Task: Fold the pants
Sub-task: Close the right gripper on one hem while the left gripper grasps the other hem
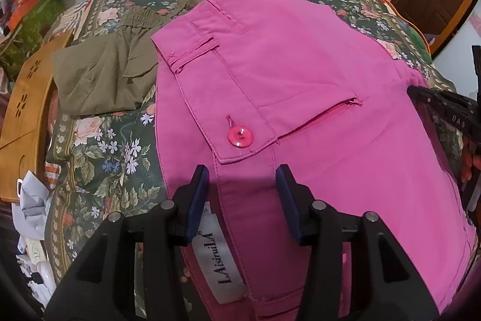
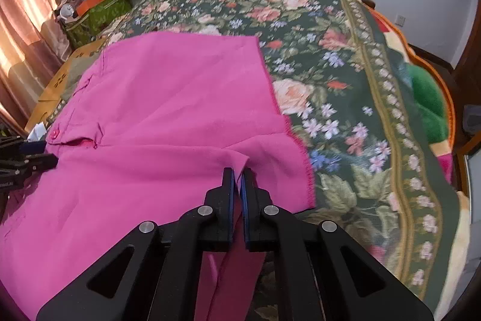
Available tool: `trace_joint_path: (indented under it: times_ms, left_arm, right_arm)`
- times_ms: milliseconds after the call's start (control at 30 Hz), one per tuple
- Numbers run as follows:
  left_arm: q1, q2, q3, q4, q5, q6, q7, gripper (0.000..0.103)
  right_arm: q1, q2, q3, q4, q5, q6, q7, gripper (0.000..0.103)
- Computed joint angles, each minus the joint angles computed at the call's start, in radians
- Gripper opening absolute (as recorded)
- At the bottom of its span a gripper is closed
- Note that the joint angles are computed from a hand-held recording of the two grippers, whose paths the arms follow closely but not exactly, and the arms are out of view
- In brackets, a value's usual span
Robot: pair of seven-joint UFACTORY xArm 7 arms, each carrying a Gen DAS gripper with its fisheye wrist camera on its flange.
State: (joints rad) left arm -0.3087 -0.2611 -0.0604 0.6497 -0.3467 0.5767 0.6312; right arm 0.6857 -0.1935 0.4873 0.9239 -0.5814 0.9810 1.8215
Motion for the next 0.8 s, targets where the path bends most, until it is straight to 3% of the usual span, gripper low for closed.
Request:
trace_joint_path:
  times_ms: [167, 333, 500, 800]
  left_arm:
    - [0.022, -0.049, -0.019, -0.029, 0.103, -0.052, -0.040, 0.050]
    - [-0.002, -0.045, 0.037, 0.029, 0.018, 0.003, -0.001, 0.053]
    - [0.011, 0.028, 0.026, 0.117, -0.032, 0.009, -0.029, 0.067]
    - [0.054, 0.201, -0.015, 0.263, -0.080, 0.153, -0.079, 0.070]
  right_arm:
    - [0.010, -0.027, 0.018, 0.027, 0.020, 0.144, -0.012, 0.004]
    - [0.003, -0.114, 0.034, 0.003, 0.038, 0.191, -0.015, 0.007]
    - [-0.039, -0.154, 0.055, -0.015, 0.037, 0.169, -0.003, 0.042]
    - [-0.065, -0.100, 0.017, -0.063, 0.086, 0.003, -0.065, 0.043]
